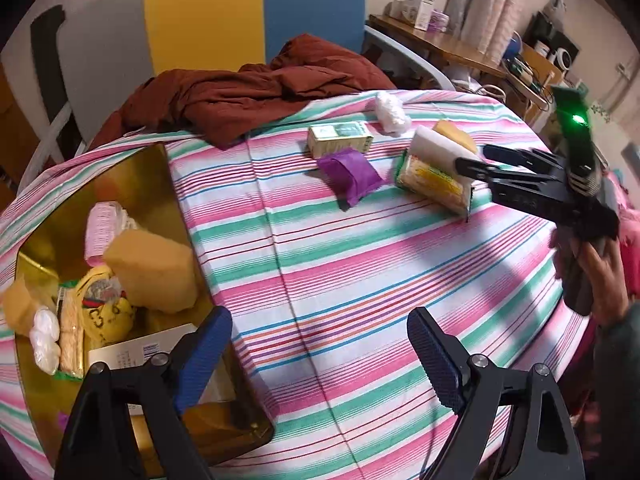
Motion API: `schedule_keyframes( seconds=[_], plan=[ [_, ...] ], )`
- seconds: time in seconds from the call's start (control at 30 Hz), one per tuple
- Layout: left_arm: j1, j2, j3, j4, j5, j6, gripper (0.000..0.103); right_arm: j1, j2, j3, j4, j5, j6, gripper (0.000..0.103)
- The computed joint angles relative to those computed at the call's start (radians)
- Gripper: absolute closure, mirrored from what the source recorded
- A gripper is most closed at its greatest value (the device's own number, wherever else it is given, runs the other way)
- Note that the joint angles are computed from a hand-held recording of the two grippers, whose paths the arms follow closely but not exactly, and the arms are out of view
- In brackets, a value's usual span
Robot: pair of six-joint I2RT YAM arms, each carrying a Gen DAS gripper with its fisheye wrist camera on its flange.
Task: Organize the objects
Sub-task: 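Grasp the white foam roll with the right gripper, then grasp the purple packet with the left gripper while the right lifts the foam roll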
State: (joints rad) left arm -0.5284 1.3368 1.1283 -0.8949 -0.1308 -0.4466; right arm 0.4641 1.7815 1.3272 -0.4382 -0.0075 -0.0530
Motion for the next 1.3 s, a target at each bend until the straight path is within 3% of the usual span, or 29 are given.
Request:
schedule_keyframes(
  seconds=[0.37, 0.47, 0.53, 0.73, 1.03, 1.3],
  plan=[
    [0.001, 0.072, 0.028, 0.032, 0.026, 0.011, 0.013, -0.020, 0.146, 0.157, -0.099, -0.058, -0.130, 0.041],
    [0.002, 0.087, 0.041, 0.037, 0.029, 0.014, 0.013, -0.032, 0.186, 0.197, -0.131, -0.071, -0.145, 0.053],
    [0.000, 0.092, 0.046, 0.037, 0.024, 0.017, 0.013, -0.043, 0.192, 0.198, -0.125, -0.084, -0.129, 0.066],
    [0.013, 0.122, 0.058, 0.039, 0.027, 0.007, 0.013, -0.047, 0.161, 0.154, -0.088, -0.040, -0.087, 0.072],
    [0.030, 0.312, 0.245, 0.018, -0.085, -0.034, 0.010, -0.044, -0.126, -0.111, 0.045, -0.017, 0.039, 0.072],
    [0.105, 0.633, 0.582, -0.108, -0.027, -0.120, 0.009, -0.100, -0.412, -0.389, 0.088, -0.114, 0.195, 0.072]
  ],
)
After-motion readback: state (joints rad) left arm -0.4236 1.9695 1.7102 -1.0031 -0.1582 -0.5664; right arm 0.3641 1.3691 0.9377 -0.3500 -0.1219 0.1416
